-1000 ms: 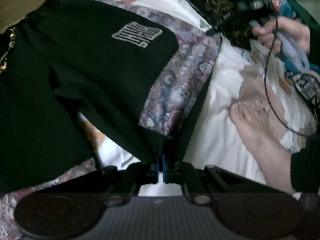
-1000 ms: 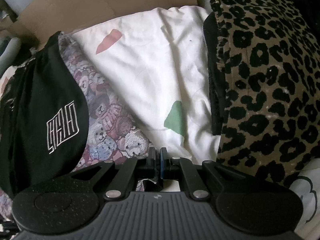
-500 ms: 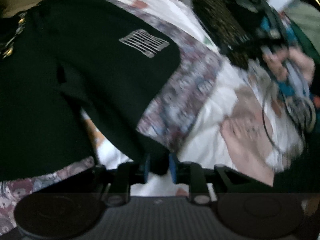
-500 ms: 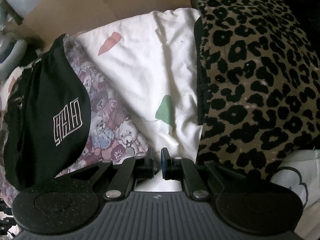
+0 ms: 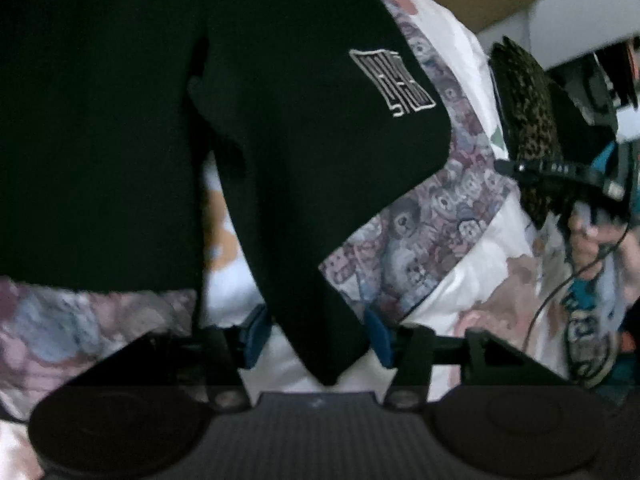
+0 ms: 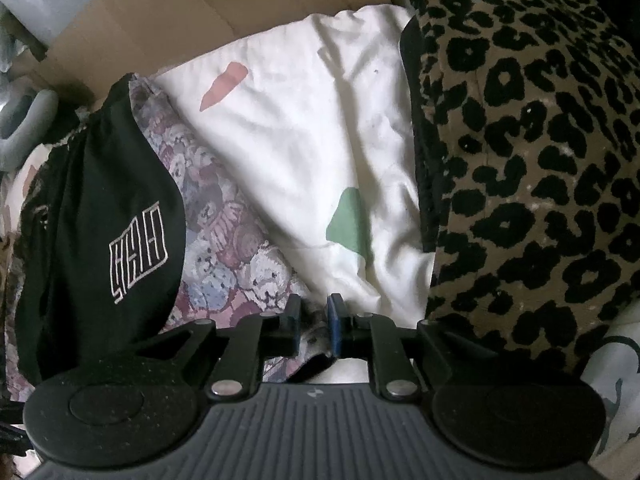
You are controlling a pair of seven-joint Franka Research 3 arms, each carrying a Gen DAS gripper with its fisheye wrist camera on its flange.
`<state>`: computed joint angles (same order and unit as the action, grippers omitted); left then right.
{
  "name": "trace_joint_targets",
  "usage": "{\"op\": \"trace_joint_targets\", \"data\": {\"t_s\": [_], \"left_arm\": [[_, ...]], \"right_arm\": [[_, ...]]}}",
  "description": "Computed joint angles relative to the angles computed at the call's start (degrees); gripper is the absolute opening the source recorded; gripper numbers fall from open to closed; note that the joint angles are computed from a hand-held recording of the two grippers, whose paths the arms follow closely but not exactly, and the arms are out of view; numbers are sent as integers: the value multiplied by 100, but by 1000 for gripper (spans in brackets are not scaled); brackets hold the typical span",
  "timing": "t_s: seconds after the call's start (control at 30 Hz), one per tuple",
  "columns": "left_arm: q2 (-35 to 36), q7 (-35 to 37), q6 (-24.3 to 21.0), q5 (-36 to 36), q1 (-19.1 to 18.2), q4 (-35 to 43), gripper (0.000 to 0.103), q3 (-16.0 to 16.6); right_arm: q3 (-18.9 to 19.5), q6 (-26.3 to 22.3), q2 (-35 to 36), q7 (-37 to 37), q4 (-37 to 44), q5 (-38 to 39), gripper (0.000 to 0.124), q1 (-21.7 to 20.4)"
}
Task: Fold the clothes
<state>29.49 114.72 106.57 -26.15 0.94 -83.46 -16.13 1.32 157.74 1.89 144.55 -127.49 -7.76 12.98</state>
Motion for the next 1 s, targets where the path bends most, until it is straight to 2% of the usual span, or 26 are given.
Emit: {"op": "trace_joint_targets", "data": {"t_s": [0.03,0.07,0.1,0.17,0.63,0.8,0.87,0.97,1.0], "left_arm": [[55,-144,-84,-51,13,60,24,11],[128,-267,-208,-82,29,154,16,16],[202,-391,-330,-112,47,251,8,19],[222,-393,-392,-45,43,318,4,11],[158,-322,-353,418,-108,360,3,33],[168,-253,-415,477,-112,411,4,34],[202,-301,-492,434,-99,467,7,29],[228,-353,-538,282,-44,478,20,7],[227,-347,-538,251,-34,462,24,0]], "right_arm": [[6,-26,4,-14,15,-44,15,9],[12,-55,7,-52,31,-57,15,17],[19,-85,10,-98,48,-60,15,24],[30,-180,7,-223,94,-65,15,37],[13,-59,126,-496,189,157,15,57],[14,-296,217,-657,316,147,16,131],[20,-395,238,-699,359,84,16,174],[21,-442,239,-784,363,71,17,207],[19,-459,230,-845,361,139,21,197]]}}
